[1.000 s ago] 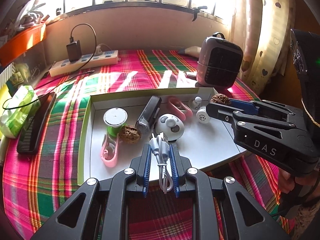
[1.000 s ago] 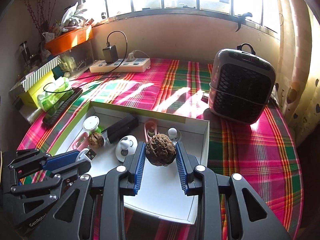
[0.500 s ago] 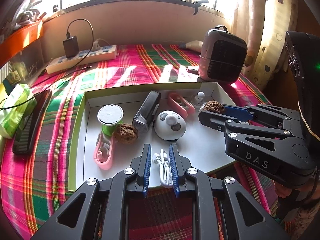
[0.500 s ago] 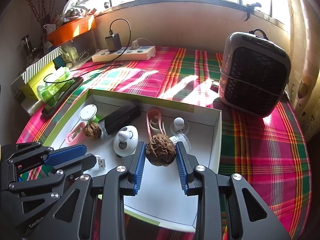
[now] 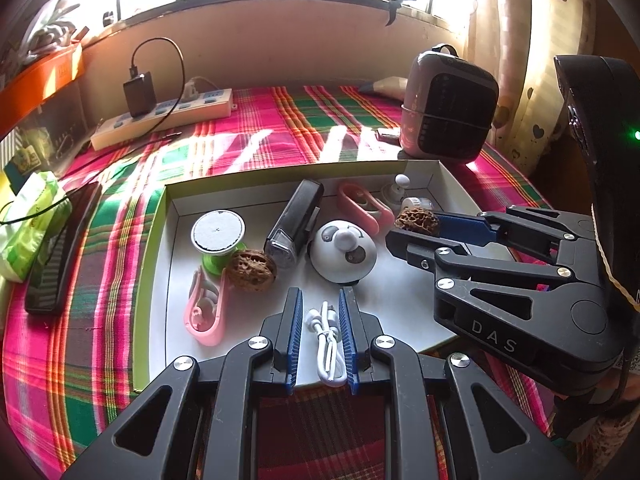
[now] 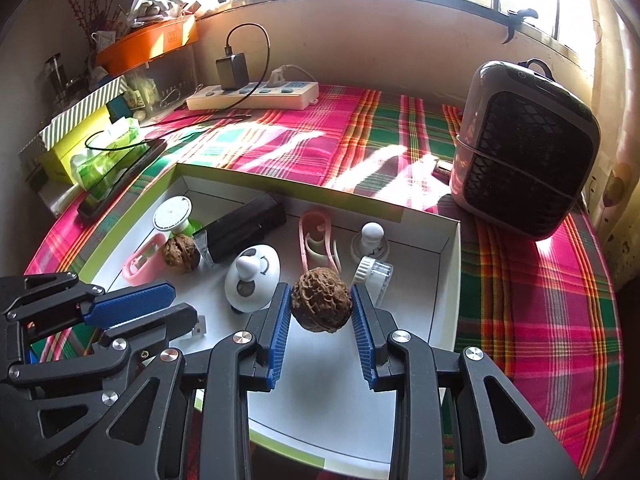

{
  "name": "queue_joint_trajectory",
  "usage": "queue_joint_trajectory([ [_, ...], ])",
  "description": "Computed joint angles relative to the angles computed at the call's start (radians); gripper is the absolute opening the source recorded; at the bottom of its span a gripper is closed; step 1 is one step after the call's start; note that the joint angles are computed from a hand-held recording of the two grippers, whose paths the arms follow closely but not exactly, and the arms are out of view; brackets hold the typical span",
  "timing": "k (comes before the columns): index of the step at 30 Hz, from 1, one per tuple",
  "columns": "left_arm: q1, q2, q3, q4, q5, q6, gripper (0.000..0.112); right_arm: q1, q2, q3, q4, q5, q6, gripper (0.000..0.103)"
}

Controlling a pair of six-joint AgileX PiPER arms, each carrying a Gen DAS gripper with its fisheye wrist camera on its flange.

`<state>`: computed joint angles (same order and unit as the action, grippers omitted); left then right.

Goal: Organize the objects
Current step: 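Lower the white cable and walnut into the box with both grippers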

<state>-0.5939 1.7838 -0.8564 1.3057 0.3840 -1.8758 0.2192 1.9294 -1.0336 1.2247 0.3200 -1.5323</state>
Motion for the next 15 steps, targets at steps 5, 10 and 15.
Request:
queue_joint_trajectory([
  [5, 0.003, 0.006, -0.003, 0.005, 0.001, 0.003, 0.017, 0.004, 0.013, -0.01, -0.018, -0.006, 0.017, 0.032],
  [10, 0.005, 0.009, -0.007, 0.001, -0.001, 0.008, 0.017, 0.017, 0.018, -0.001, 0.015, -0.039, -0.023, 0.032],
  [15, 0.006, 0.009, -0.007, 0.0, -0.002, 0.009, 0.017, 0.022, 0.025, -0.004, 0.003, -0.043, -0.015, 0.032],
])
